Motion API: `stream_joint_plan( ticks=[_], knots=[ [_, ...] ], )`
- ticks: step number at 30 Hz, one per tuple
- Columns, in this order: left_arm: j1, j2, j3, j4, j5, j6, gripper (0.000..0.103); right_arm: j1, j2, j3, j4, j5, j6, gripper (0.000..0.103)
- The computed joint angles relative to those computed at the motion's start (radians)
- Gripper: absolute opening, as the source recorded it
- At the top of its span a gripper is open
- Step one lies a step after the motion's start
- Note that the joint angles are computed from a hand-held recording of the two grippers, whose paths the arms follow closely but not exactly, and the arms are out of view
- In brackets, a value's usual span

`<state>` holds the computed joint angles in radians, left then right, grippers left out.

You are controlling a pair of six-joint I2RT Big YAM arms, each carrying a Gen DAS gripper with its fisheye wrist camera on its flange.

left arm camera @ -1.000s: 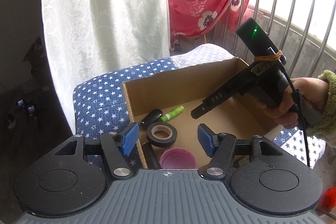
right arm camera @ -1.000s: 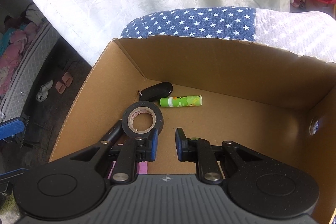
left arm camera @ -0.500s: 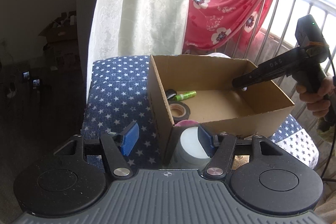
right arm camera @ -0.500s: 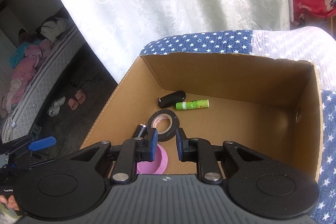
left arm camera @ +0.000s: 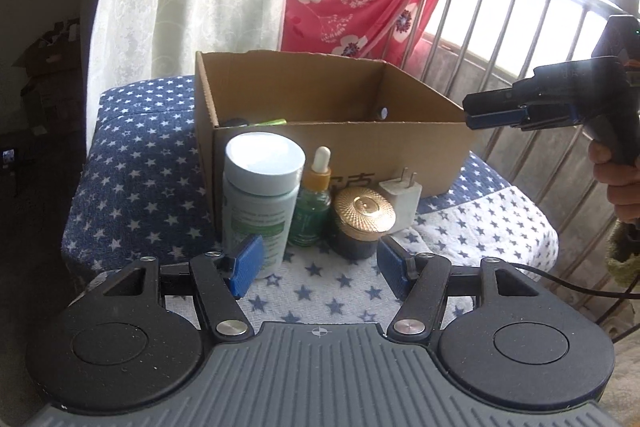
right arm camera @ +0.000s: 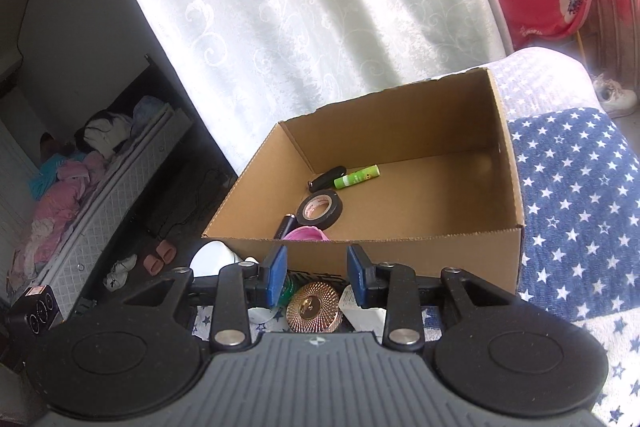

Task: Organize rigid objects
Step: 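Withdraw the right gripper and move it toward the rose-gold jar, then grasp the rose-gold lidded jar with the right gripper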

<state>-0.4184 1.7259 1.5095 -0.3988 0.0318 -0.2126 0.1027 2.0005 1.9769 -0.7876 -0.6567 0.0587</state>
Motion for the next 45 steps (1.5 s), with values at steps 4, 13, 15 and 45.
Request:
stream_joint_plan(
  ticks=[4, 13, 15, 45],
  knots=[
    [-0.04, 0.056, 0.059, -0.021, -0.002, 0.068, 0.062, 0.003, -0.055, -0.132, 0.11, 0.033, 0.022, 0.044],
    [-0.111, 0.187, 0.2, -0.104, -0.169, 0.131, 0.062, 0.007, -0.02, -0.19, 0.14, 0.034, 0.092, 0.045],
    [-0.119, 0.206, 0.219, -0.117, -0.216, 0.13, 0.061, 0.007, -0.014, -0.207, 0.153, -0.014, 0.098, 0.045],
    [-0.113, 0.182, 0.191, -0.123, -0.226, 0.055, 0.047, 0.064, 0.033, -0.175, 0.105, -0.043, 0.054, 0.039]
  ],
)
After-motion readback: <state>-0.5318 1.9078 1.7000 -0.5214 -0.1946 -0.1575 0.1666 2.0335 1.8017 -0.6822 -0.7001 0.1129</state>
